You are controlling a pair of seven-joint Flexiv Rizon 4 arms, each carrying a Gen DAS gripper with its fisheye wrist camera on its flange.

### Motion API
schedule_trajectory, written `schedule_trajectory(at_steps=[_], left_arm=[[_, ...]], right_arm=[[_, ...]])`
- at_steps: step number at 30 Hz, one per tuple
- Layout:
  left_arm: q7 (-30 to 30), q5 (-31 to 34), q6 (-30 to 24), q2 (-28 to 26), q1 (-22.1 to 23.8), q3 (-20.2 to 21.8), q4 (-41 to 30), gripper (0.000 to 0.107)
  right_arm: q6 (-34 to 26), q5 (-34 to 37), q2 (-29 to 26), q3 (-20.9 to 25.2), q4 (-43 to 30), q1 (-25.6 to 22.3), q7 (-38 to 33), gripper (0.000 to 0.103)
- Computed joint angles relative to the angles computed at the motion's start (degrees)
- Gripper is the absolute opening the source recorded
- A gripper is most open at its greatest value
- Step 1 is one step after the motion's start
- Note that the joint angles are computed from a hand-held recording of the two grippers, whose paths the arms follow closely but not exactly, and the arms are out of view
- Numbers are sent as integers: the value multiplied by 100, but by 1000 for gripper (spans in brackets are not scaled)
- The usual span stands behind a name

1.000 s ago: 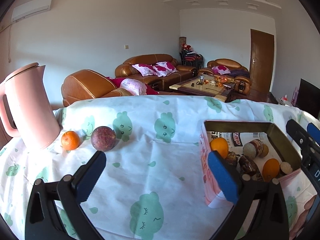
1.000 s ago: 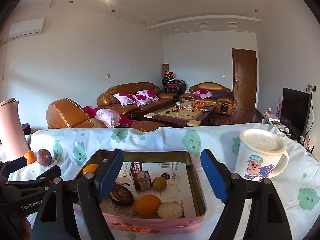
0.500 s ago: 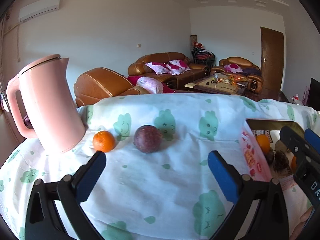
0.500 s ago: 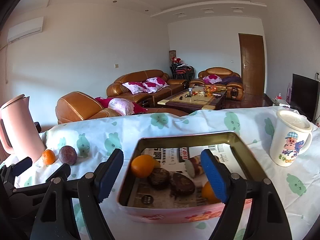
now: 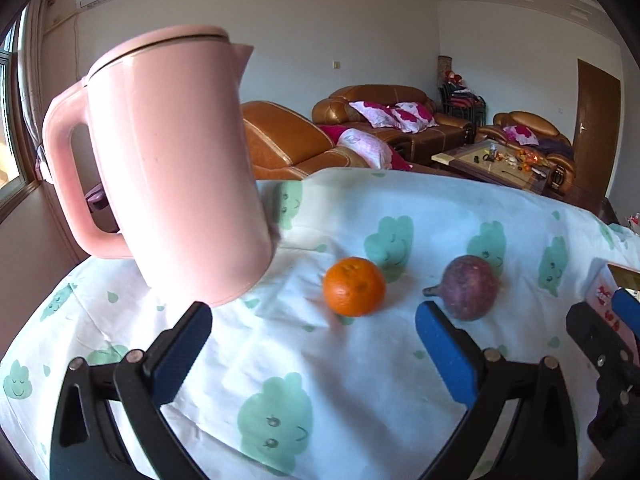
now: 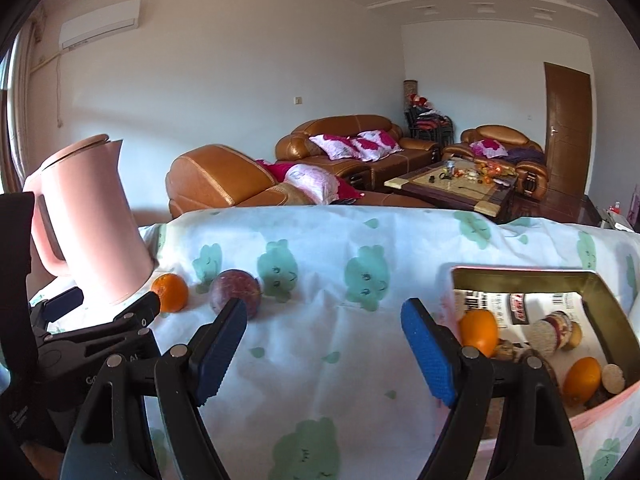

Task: Organize fruits
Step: 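Withdraw both grippers from the tin toward the remaining fruit, then grasp the purple passion fruit with the right gripper while the left grasps the last orange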

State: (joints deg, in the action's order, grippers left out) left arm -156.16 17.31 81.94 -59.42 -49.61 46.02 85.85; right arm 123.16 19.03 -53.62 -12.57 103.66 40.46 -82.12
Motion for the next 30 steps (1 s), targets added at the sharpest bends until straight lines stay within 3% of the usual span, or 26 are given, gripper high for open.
schedule_trajectory(at_steps=[5,10,15,16,17,18,23,27,30], left_arm=[[127,40,-28,212,473,-448,116,103],[-39,150,-442,98,347,-215,-60,103],[-188,415,-441,170,574,-443,-133,103],[-221,481,-493,165,574,-444,-171,103],[-239,533,-590,170,577,-468,-240,103],[-274,593,-639,178,599,-505,-275,103],[-435,936,-552,280,808,-733,-315,103],[-411,1108,-307,337,957,-892,-293,103],[-340,1187,-255,320,920,-883,-334,103]], right_arm=[[-1121,-996,-82,341,-563,-418,319,81],[-1850,-1847,-269,793,-1124,-912,761,81],[-2510,-2346,-441,983,-1578,-1131,1268,80],[-2649,-2442,-446,960,-1606,-1121,1348,79],[-2740,-2546,-450,967,-1626,-1133,1400,62],[-2717,-2630,-449,965,-1602,-1140,1439,52],[-1826,-2350,-363,189,-1070,-590,1963,52],[-726,-1243,-345,-816,-375,377,1914,52],[-180,-442,-403,-1302,-29,956,1561,52]])
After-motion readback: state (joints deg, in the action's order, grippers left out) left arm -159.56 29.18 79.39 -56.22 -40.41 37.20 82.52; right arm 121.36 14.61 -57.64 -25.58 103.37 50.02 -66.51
